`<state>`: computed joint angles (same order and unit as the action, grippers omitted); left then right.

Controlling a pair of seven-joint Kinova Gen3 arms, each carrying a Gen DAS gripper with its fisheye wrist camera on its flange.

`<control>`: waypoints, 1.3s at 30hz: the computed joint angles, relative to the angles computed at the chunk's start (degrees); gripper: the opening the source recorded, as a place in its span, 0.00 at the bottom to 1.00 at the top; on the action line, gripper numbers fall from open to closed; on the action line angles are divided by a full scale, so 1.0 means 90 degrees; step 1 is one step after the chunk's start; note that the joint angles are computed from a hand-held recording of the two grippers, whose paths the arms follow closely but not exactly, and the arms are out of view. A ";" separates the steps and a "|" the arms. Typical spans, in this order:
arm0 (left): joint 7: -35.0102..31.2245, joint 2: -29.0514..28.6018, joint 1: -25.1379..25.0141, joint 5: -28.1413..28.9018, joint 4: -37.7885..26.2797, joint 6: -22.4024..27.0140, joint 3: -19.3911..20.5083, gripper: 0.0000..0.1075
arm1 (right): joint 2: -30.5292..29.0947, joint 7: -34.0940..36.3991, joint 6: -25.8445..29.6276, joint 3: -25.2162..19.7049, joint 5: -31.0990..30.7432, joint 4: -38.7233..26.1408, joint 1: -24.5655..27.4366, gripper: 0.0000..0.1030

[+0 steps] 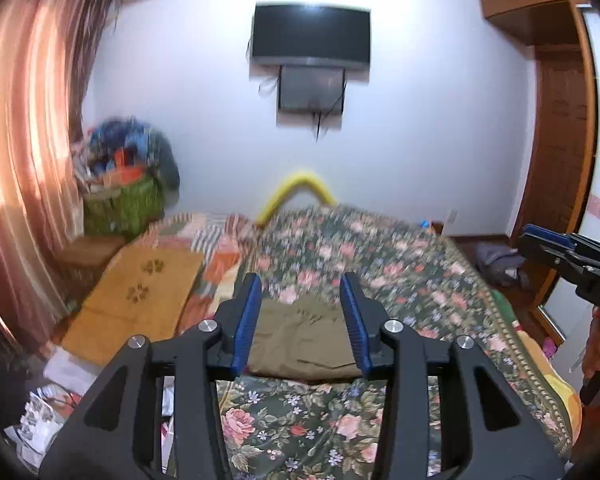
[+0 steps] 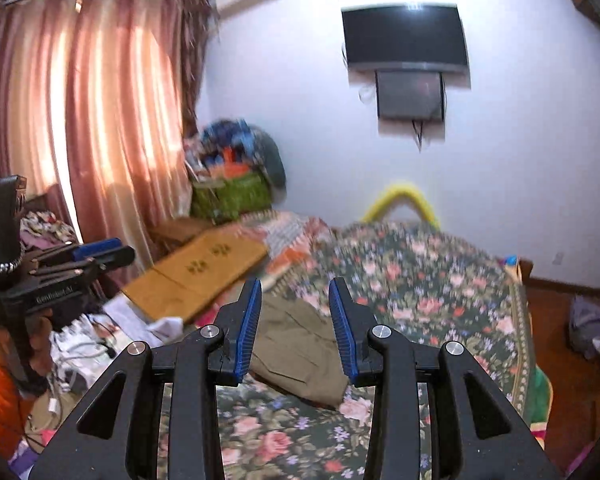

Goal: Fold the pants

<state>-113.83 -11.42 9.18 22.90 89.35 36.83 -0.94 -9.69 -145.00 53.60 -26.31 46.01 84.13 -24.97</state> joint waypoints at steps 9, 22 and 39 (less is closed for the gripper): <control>0.0063 -0.1566 0.0609 -0.0041 0.0926 -0.0543 -0.0177 0.61 | -0.0560 -0.1256 0.0354 -0.1474 0.1253 0.0392 0.0415 0.51; 0.0822 -0.2289 0.0918 -0.0740 0.1451 -0.0846 -0.0148 0.94 | -0.0617 -0.2437 0.1060 -0.3096 0.2206 0.0542 0.1365 0.99; 0.1210 -0.2389 0.1017 -0.1210 0.1675 -0.1023 0.0060 0.96 | -0.0620 -0.2668 0.1650 -0.3594 0.2155 0.0500 0.1549 0.99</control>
<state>-102.94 -32.92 18.33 12.01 104.42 27.63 -0.40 -15.27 -169.02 68.45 -58.66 65.41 88.63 -11.03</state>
